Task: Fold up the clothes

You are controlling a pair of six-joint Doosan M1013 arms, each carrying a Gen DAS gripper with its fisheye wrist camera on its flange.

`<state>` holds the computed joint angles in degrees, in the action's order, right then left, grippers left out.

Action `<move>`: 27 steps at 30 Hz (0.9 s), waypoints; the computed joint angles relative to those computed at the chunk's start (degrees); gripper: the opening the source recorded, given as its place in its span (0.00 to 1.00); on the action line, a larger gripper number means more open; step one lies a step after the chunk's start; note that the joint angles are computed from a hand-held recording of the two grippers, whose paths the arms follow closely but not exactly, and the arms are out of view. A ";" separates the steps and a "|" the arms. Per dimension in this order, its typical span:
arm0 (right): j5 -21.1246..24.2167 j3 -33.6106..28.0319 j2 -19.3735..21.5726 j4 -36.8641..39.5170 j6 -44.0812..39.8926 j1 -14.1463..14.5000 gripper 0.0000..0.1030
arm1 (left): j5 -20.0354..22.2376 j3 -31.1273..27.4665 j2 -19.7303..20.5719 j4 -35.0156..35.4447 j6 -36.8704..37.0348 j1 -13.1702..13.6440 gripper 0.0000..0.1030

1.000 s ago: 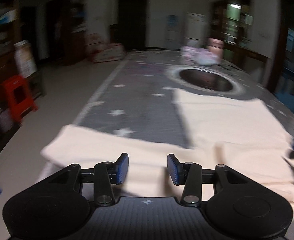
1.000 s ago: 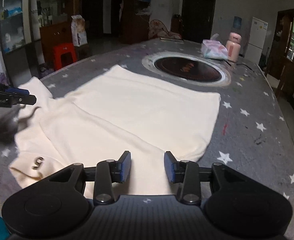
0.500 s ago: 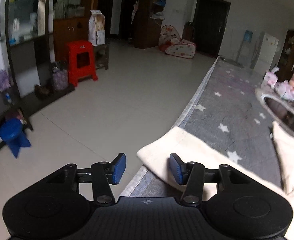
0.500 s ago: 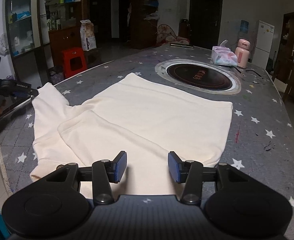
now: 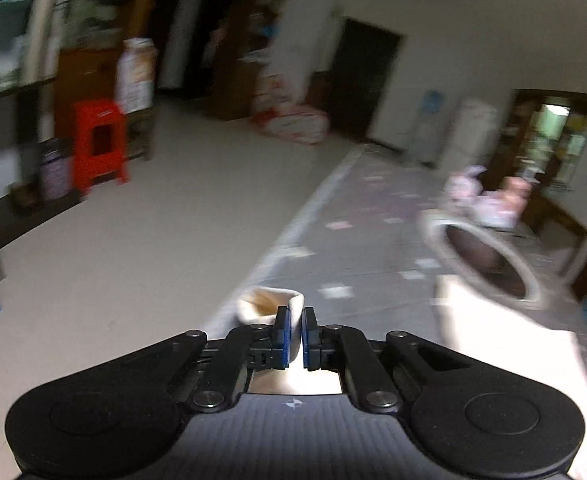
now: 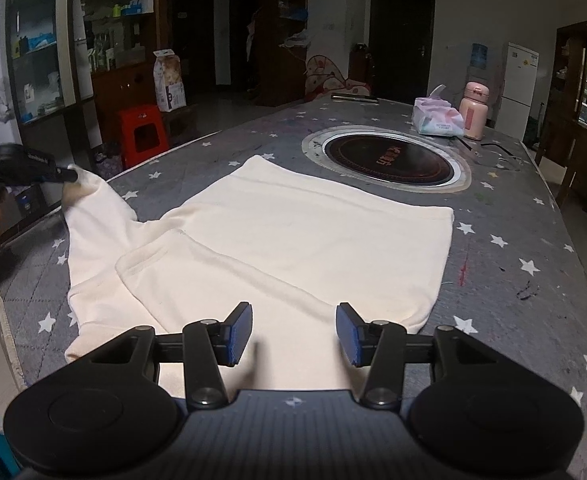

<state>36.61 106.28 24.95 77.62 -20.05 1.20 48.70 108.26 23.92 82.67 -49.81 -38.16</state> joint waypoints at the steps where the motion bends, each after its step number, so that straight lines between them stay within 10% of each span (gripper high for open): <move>1: 0.04 0.04 -0.01 0.35 -0.08 -0.11 0.45 | -1.28 -0.37 -0.12 2.21 -0.18 -0.39 0.06; 14: -0.77 1.36 -0.61 4.11 -0.20 -2.57 0.45 | -21.82 -9.01 4.03 32.90 -10.42 -2.46 0.06; 27: -2.76 1.56 -0.66 6.10 0.96 -3.96 0.45 | -36.07 -12.25 7.81 39.56 -13.04 -1.44 0.24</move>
